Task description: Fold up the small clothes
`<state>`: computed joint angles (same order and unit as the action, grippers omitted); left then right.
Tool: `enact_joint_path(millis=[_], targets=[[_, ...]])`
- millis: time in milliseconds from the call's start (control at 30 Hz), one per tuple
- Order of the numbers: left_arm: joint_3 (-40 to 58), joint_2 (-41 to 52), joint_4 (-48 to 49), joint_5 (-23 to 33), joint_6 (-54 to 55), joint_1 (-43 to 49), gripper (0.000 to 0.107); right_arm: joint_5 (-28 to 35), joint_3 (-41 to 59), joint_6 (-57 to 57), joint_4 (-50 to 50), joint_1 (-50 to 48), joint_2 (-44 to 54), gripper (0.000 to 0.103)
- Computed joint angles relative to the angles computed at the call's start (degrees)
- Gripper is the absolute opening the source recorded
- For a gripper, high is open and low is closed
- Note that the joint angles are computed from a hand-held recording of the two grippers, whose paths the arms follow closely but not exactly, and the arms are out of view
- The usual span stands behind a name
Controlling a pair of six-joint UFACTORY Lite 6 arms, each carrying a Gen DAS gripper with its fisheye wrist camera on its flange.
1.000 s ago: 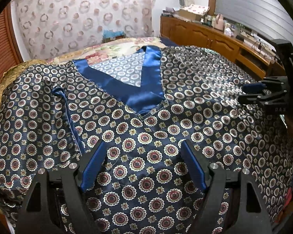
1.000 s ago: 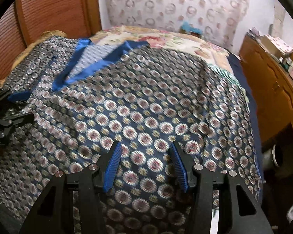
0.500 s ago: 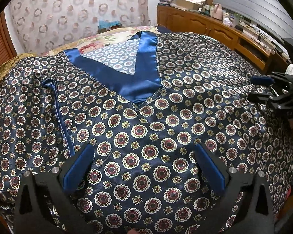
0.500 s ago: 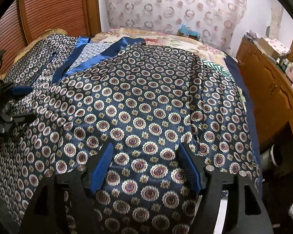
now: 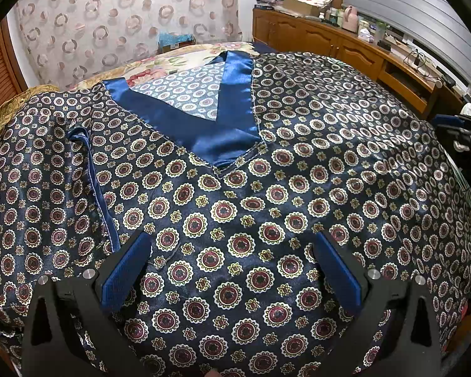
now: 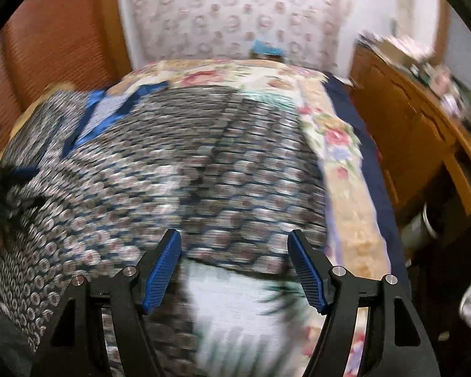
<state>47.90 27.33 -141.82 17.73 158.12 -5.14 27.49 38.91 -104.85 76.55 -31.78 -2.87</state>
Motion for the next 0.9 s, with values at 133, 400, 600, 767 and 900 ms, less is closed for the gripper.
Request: enact_joint_path(millis=[133,400,600,767,900], targets=[[0.04,0.06,-0.07,-0.01,0.03,-0.05,0.103,3.66,6.02,1.96,-2.49,-6.81,8.47,0.072],[0.01,0.05,-0.31,-0.03,0.19,-0.09,0.103,13.08,18.16,11.21,-9.44,-13.99,22.71,0.072],[-0.13,0.06,-0.97,0.04,0.67,-0.27,0.103,15.42,20.62,13.06,-9.29,-12.74,23.84,0.024],[0.1,-0.4,1.81,-0.37,-1.57,0.54,0.103,8.35,14.25,6.81,-3.94,-8.86,15.84,0.008],[-2.41,-2.86,-1.45,0.31,1.97,0.84,0.103,5.79,10.3,1.25,2.5,-6.14,7.55,0.008]])
